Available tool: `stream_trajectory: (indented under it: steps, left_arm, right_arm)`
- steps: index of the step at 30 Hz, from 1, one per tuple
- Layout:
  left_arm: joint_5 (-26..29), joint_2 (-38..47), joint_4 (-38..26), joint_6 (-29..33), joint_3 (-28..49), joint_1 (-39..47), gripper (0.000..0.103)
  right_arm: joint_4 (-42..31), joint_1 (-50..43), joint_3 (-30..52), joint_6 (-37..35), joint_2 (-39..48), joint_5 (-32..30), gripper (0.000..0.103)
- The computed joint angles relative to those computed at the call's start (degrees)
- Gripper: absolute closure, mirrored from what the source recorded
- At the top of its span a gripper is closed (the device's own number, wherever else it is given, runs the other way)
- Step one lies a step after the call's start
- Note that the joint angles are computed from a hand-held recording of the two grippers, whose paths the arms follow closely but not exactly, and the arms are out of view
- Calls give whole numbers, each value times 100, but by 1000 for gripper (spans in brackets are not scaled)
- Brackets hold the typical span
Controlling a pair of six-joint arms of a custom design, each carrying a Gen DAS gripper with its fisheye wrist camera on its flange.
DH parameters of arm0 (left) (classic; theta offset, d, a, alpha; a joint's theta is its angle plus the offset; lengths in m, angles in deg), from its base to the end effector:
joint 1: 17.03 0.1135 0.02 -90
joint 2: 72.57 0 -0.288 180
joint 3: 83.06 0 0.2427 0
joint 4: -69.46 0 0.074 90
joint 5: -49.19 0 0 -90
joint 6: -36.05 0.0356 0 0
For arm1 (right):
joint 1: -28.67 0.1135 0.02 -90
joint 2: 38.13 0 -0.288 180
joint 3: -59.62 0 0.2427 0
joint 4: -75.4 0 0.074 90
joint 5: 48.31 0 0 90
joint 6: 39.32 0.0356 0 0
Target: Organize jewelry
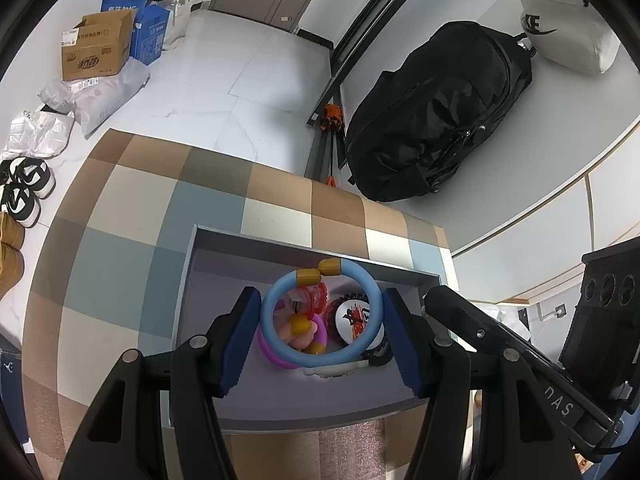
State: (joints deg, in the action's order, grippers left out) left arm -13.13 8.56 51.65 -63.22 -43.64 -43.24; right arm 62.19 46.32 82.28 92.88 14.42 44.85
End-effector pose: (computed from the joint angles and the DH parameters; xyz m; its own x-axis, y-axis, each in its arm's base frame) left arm 0.1814 -0.1077 0.1456 -0.8602 0.2644 -0.4361 0.4701 0.7427 -0.4768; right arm 0.1295 0.0391 0.1463 -0.6599 0.4939 -0.5662 0.2415 0.8531 0.4626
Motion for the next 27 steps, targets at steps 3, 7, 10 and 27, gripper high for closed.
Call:
stream_trajectory:
  steps: [3,7,10,27]
  left_arm:
    - [-1,56,-9,-3,17,-62,46]
    - [62,26,8,-76,-1,-74,46]
    - [202,79,-78,-128,59,23,37]
    - [-441,-663,21,-227,-216,-89,27]
  right_arm:
    - [6,2,-11,10,59,20,90]
    - [-42,72,5,53,94,148,90]
    - [-177,162,16,76,-154,247,89]
    - [-1137,473,71,251,-1245,855,29]
